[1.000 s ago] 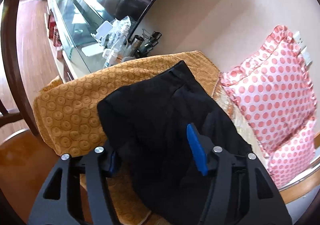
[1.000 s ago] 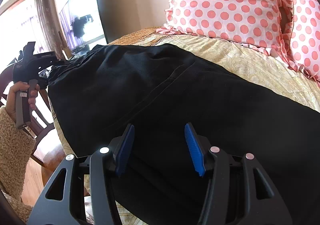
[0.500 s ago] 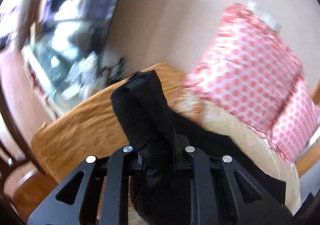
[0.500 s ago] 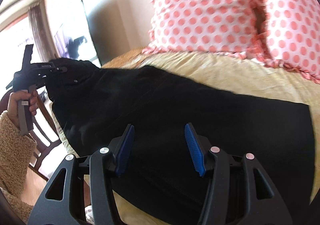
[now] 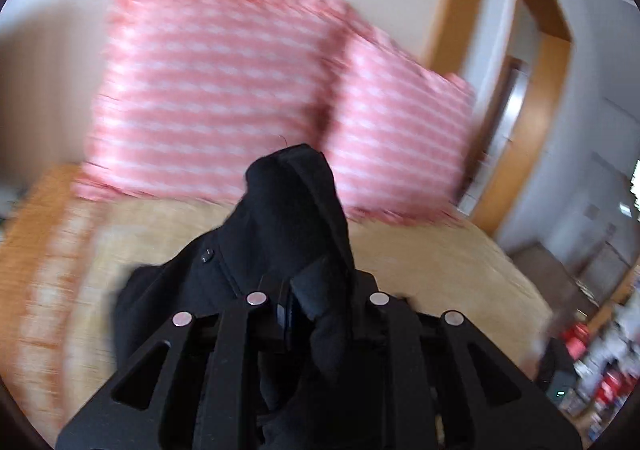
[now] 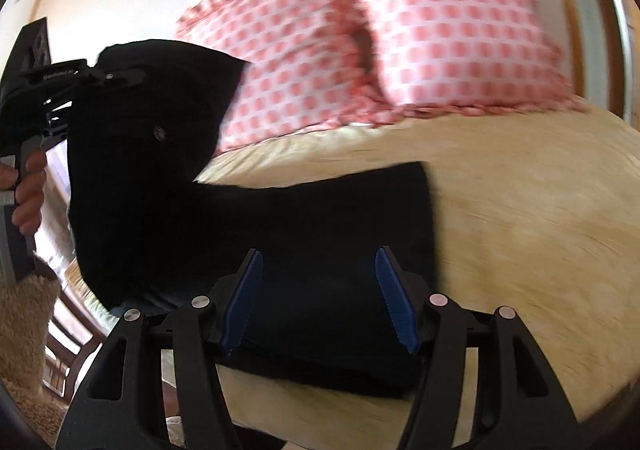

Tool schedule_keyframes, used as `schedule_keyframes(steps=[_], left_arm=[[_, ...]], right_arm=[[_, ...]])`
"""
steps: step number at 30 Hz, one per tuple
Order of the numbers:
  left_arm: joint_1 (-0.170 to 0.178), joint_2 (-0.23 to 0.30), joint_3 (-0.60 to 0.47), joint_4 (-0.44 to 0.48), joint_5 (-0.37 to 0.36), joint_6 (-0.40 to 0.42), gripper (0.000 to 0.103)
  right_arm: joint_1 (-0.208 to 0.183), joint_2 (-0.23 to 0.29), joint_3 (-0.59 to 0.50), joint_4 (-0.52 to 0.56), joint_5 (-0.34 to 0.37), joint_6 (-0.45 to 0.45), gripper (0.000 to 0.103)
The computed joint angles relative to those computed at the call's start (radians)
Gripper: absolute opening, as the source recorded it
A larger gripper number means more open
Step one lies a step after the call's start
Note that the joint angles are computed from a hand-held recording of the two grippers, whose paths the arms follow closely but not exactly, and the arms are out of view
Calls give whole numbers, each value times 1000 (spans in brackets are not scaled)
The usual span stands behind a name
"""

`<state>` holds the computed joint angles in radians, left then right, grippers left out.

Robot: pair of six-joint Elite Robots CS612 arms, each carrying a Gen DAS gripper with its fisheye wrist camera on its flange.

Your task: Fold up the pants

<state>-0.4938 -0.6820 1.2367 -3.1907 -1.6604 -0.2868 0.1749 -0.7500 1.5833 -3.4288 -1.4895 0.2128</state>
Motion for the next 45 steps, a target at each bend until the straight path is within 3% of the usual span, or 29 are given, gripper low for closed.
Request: schedule_keyframes(steps=[3,6,11,17,20,23,25,28,31,34,37,41,43,45], left_arm=[[-27,50,-59,105,-105,32,16],[-41,80,-96,178,-149,27,16],[-86,44,-9,60,-21,164,16],[-125,25,65,82,66,275,18],[-140,20,86,71,99,328,28],[-134,-5,142,-16,61,362,49],[-123,-19,176,-99,56,344,72],[-109,-27,201,-198,150,310,85],[-95,-21,198,-191,301,255,89],[-79,-10,187,-137,351,206,91],[-68,2,175,-79,358,169,91],[-65,11,173,-9,386,157,91],[-55,10,178,42,366,115,91],[-38,13,187,64,297,63,91]], right_arm=[[-10,-9,23,-14,-23,18,61],[-30,-30,75,-31,-70,57,61],[-47,-36,101,-46,-103,88,61],[-54,-33,97,-50,-136,109,61],[-52,-35,97,-57,-157,106,61],[-47,-45,103,-91,-219,89,61],[-45,-47,99,-104,-233,72,61],[-41,-42,84,-148,-206,50,61],[-33,-29,57,-215,-111,26,61],[-9,-4,2,-164,-15,-65,61],[15,22,-58,-34,-2,-140,61],[30,41,-106,129,-40,-154,61],[33,46,-116,217,-68,-145,61],[36,47,-108,205,-83,-165,61]])
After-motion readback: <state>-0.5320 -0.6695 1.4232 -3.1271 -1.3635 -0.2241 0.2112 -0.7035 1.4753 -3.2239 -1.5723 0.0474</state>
